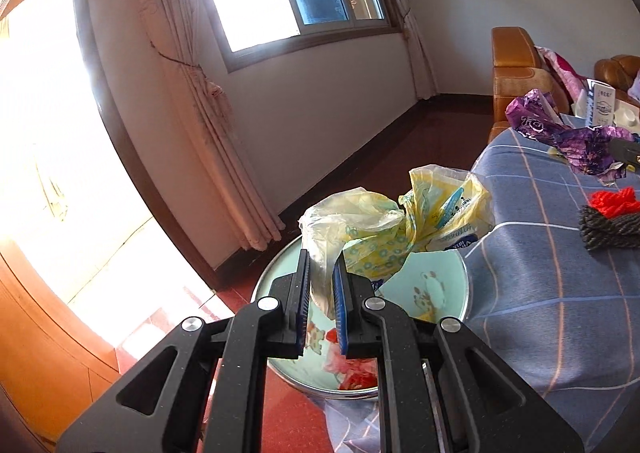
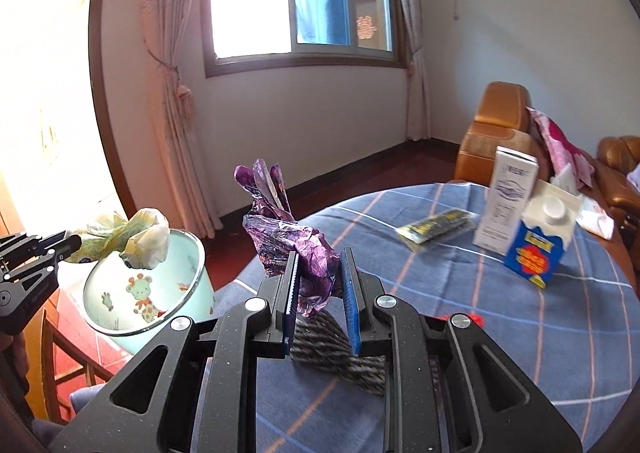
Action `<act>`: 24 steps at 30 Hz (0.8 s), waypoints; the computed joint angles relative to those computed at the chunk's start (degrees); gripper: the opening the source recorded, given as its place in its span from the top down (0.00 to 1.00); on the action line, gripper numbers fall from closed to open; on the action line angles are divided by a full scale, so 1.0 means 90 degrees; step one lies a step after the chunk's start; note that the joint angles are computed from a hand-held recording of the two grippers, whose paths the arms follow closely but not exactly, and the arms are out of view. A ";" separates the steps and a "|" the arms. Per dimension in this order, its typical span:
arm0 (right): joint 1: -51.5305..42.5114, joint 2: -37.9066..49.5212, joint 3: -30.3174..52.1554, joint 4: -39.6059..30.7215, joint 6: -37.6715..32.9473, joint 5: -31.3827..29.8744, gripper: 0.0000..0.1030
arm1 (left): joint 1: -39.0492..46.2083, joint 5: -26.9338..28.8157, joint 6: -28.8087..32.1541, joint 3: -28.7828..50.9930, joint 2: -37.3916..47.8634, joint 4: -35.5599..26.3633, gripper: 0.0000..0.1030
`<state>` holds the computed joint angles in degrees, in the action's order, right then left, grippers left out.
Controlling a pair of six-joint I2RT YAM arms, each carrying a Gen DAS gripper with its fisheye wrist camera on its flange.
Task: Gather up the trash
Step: 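Carry the yellow-white bag and purple wrapper over the green bin with both grippers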
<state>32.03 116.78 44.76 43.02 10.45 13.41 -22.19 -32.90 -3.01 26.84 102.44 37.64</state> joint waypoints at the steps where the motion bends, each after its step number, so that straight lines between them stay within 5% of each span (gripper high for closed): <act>1: 0.0010 0.0082 0.0141 -0.0070 -0.0041 -0.0043 0.80 | 0.0076 0.0020 0.0008 -0.0009 0.0005 0.0012 0.90; 24: 0.0389 0.1715 0.2577 -0.0930 -0.0847 -0.0619 0.80 | 0.1025 0.0073 0.0176 -0.0069 0.0183 0.0197 0.90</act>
<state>35.53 132.21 67.95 34.66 2.83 7.84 -12.97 -32.25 -1.42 26.22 104.09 39.41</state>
